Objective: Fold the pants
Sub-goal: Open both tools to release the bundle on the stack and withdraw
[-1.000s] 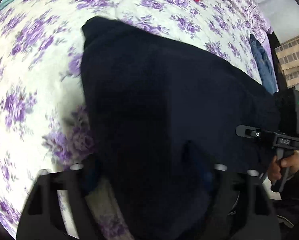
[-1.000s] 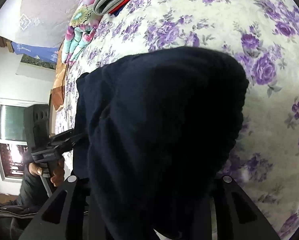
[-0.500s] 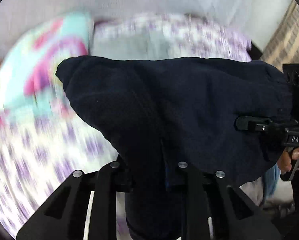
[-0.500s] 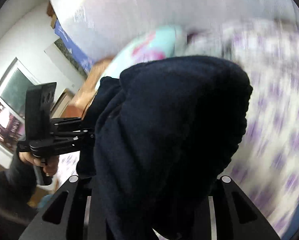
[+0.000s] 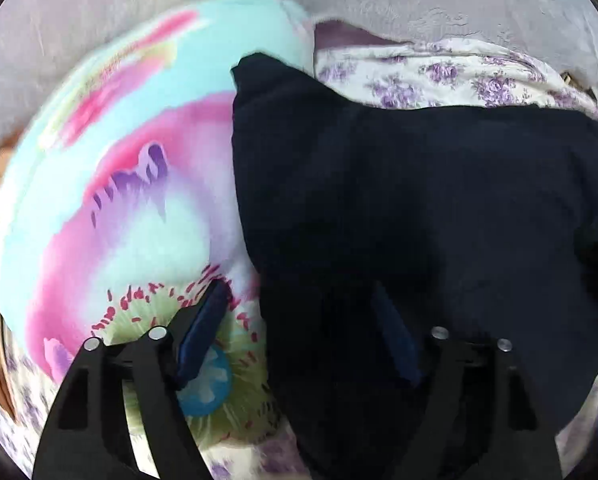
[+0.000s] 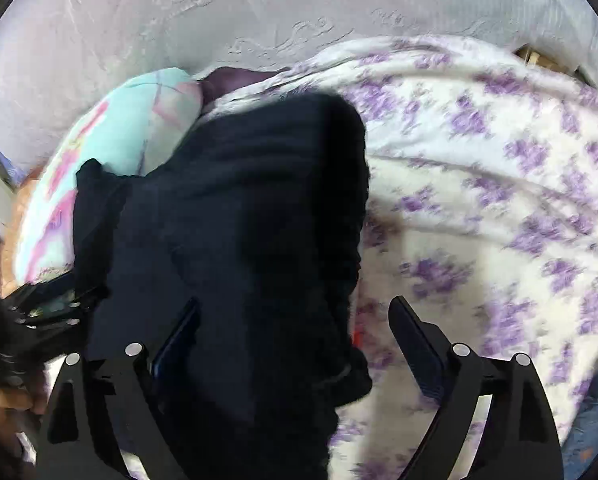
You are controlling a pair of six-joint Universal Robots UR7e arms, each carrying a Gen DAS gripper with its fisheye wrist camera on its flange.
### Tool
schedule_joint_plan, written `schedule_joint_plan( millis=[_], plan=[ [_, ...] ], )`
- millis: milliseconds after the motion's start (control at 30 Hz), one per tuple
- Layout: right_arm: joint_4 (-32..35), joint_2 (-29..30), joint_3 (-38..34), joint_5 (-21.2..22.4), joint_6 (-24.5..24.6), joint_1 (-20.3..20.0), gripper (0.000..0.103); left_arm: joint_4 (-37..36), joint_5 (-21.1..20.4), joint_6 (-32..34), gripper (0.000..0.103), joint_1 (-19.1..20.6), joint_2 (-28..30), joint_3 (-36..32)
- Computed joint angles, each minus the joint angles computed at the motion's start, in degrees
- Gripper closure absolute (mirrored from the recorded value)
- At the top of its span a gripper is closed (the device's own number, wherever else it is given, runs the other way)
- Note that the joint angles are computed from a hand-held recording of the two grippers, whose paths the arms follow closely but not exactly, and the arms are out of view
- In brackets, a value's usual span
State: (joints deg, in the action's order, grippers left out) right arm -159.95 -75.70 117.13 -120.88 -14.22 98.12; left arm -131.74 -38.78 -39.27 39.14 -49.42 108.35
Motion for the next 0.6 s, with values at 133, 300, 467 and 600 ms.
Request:
schedule_joint_plan(
  millis=[133, 300, 467, 600],
  plan=[
    [-2.3, 2.5, -1.2, -5.1, -4.4, 2.6, 0.008, -1.1, -1.4, 0.4, 0.029, 0.4, -0.7, 0.4],
    [-4.0, -4.4, 3.7, -4.8, -0.3, 3.9, 0.007, 0.6, -1.1, -0.9, 0.028, -2.3, -4.2, 3.0],
    [-12.1, -15.4, 15.4, -0.5, -1.6, 3.7, 0.004, 5.7, 0.9, -11.2, 0.011, -8.2, -9.8, 9.3],
    [-11.7, -21.5, 22.9, -4.1, -3.1, 5.0, 0.004, 12.3, -0.4, -20.5, 0.011, -14.0, -13.6, 13.4]
  ],
)
